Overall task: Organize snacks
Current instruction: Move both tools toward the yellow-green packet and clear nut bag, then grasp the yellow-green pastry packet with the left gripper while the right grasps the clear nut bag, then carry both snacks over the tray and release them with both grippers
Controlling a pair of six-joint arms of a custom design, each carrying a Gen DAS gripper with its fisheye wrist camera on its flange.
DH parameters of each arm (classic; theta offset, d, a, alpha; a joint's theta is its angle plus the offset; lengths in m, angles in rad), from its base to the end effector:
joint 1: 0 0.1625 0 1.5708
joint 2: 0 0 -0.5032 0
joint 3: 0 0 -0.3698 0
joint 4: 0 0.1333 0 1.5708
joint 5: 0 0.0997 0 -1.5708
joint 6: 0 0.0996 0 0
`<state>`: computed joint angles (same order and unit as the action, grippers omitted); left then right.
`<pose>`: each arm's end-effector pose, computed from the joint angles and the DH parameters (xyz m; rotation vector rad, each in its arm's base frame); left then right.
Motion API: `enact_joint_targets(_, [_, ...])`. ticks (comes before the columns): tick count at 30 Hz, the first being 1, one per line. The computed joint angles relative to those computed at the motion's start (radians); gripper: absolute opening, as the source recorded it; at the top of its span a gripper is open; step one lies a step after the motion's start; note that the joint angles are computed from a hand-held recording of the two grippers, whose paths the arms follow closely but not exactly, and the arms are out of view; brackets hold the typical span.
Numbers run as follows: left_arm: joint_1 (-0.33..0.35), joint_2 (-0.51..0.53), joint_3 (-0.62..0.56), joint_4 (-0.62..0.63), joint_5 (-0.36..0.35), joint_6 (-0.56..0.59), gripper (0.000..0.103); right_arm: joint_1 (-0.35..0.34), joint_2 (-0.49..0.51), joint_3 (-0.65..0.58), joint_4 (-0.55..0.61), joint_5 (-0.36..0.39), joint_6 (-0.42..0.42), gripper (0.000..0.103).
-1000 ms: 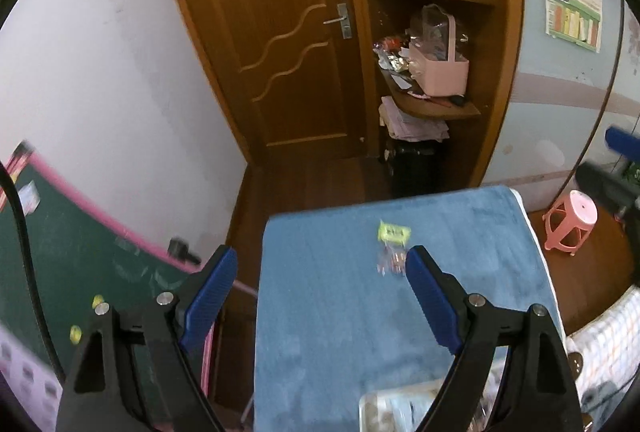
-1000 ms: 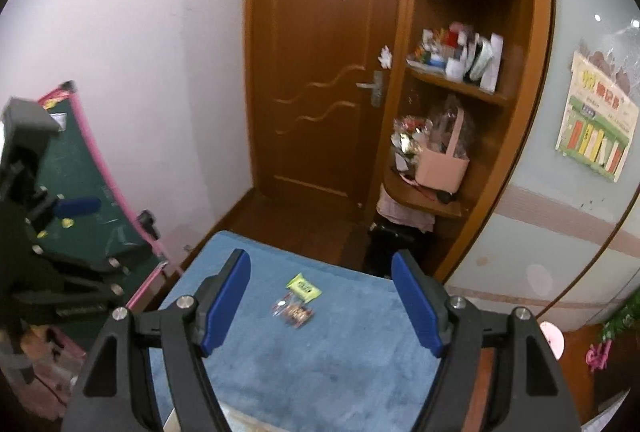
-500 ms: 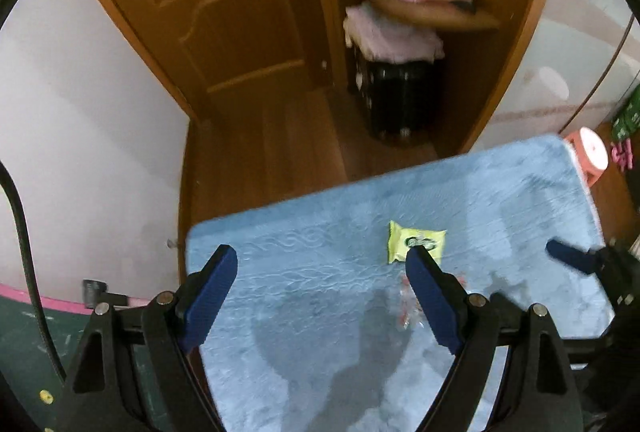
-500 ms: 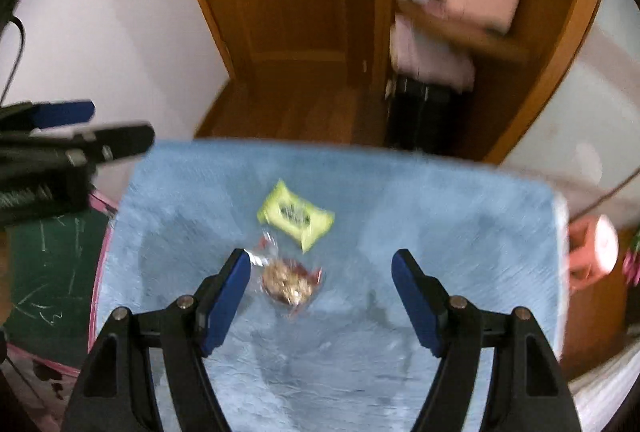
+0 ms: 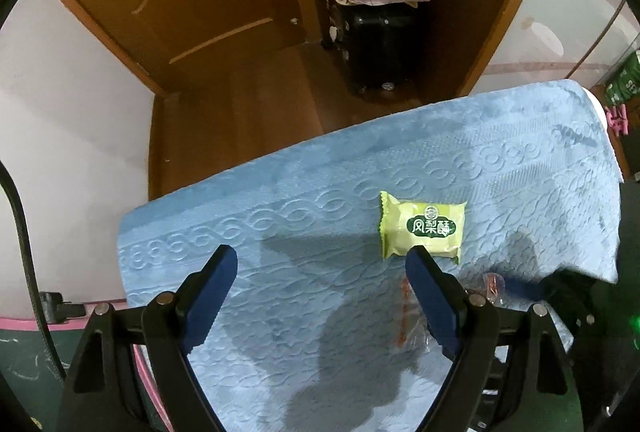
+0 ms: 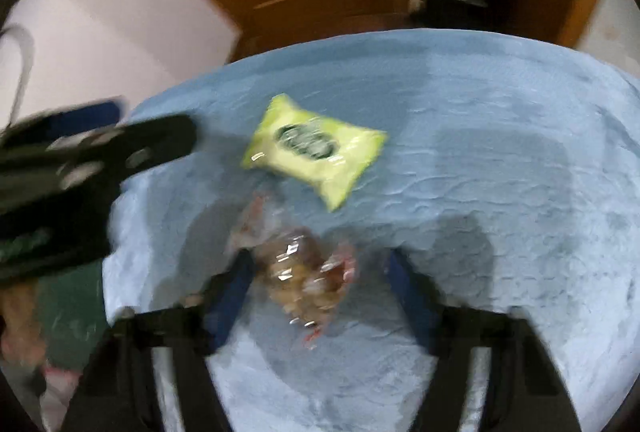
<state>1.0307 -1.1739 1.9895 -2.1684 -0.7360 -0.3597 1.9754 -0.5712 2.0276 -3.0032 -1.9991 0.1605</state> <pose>-0.0953 -0.5618 0.2705 0.3173 2.2730 -0.2162 0.3061 -0.4814 -0.0258 0.3383 -2.6995 0.1336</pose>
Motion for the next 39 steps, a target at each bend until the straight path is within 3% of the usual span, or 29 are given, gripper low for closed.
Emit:
enact_joint_targets(2, [0.006, 0.012, -0.001, -0.014, -0.01, 0.007, 0.086, -0.006, -0.019, 0.01, 0.027, 0.029, 0.011, 0.04])
enact_joint_targets(10, [0.031, 0.11, -0.019, -0.079, -0.078, 0.042, 0.086, 0.0, -0.118, 0.115, -0.017, -0.12, 0.076, 0.04])
enact_joint_targets(17, [0.054, 0.186, -0.051, -0.087, -0.092, -0.004, 0.088, -0.043, -0.221, 0.225, -0.072, -0.134, 0.139, 0.04])
enact_joint_targets(18, [0.055, 0.188, -0.044, -0.098, -0.089, -0.01, 0.087, -0.051, -0.224, 0.229, -0.079, -0.13, 0.137, 0.04])
enact_joint_targets(20, [0.056, 0.18, -0.031, -0.131, -0.114, 0.003, 0.074, -0.059, -0.246, 0.256, -0.1, -0.111, 0.147, 0.04])
enact_joint_targets(22, [0.045, 0.167, -0.019, -0.129, -0.115, 0.003, 0.052, -0.058, -0.252, 0.262, -0.111, -0.106, 0.146, 0.04])
enact_joint_targets(25, [0.02, 0.145, 0.003, -0.102, -0.104, -0.032, 0.051, -0.048, -0.277, 0.29, -0.135, -0.088, 0.147, 0.04])
enact_joint_targets(32, [-0.147, -0.02, 0.105, -0.012, -0.123, -0.13, 0.051, 0.03, -0.364, 0.335, -0.16, -0.038, 0.164, 0.04])
enact_joint_targets(36, [-0.349, -0.176, 0.147, 0.194, -0.12, -0.273, 0.051, 0.129, -0.469, 0.369, -0.124, -0.037, 0.195, 0.04])
enact_joint_targets(39, [-0.507, -0.277, 0.131, 0.375, -0.16, -0.443, 0.051, 0.237, -0.559, 0.375, -0.058, -0.085, 0.219, 0.04])
